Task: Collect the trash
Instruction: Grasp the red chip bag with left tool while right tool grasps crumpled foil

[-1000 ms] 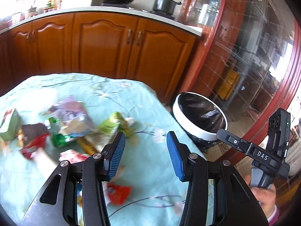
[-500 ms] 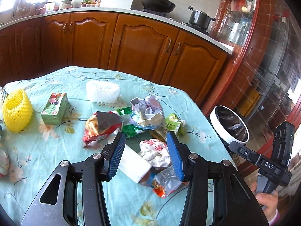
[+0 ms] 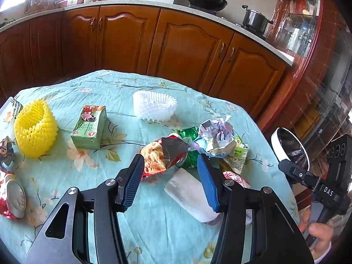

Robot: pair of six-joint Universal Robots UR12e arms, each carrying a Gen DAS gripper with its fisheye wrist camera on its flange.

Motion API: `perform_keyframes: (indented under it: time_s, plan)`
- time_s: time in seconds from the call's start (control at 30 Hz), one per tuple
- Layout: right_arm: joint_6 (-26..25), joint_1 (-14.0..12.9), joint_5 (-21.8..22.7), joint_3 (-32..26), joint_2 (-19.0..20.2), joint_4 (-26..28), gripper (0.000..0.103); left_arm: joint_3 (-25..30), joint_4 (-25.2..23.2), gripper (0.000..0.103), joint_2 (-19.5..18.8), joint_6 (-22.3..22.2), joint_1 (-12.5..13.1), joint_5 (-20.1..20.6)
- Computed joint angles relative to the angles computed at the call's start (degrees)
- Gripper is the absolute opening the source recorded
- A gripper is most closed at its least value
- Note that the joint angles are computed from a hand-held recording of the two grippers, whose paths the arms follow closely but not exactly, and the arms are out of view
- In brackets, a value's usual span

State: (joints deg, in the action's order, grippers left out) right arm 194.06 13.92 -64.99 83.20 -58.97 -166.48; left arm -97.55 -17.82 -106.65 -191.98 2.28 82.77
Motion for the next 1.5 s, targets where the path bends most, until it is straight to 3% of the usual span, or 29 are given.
perform_keyframes:
  time_s: [0.57, 0.63, 0.67, 0.7, 0.8, 0.87, 1.0, 1.2, 1.5]
  plan:
    - [-4.83, 2.21, 5.57, -15.86, 9.24, 12.30, 0.071, 4.20, -7.12, 0.050, -3.54, 3.93, 1.54, -2.65]
    - [-5.40, 2.47, 4.96, -17.11, 9.98, 14.15, 0.064, 4.43, -7.62, 0.046, -3.84, 4.13, 1.68, -3.26]
    - [-5.51, 2.53, 4.81, -17.50, 10.27, 14.67, 0.058, 4.44, -7.73, 0.033, -3.93, 4.34, 1.73, -3.55]
    - [-5.44, 2.49, 5.24, -17.62, 10.47, 14.72, 0.043, 4.52, -8.03, 0.029, -3.99, 4.65, 1.73, -3.67]
    - [-5.61, 2.55, 4.93, -16.97, 10.18, 13.31, 0.033, 4.20, -7.01, 0.021, -3.98, 5.40, 1.46, -2.72]
    - [-5.73, 2.61, 4.37, -16.36, 9.75, 12.30, 0.029, 4.04, -6.44, 0.009, -3.82, 5.22, 1.51, -2.94]
    - [-5.10, 2.59, 3.77, -15.25, 8.84, 9.92, 0.023, 3.72, -4.73, 0.009, -3.05, 4.53, 1.60, -2.62]
    - [-3.30, 1.84, 4.22, -12.35, 6.74, 5.56, 0.022, 3.16, -1.76, 0.009, -1.54, 4.39, 1.20, -2.80]
    - [-0.06, -0.34, 2.60, -5.23, 2.13, -1.01, 0.022, 4.09, -1.90, 0.009, -1.23, 5.31, -0.75, -7.24]
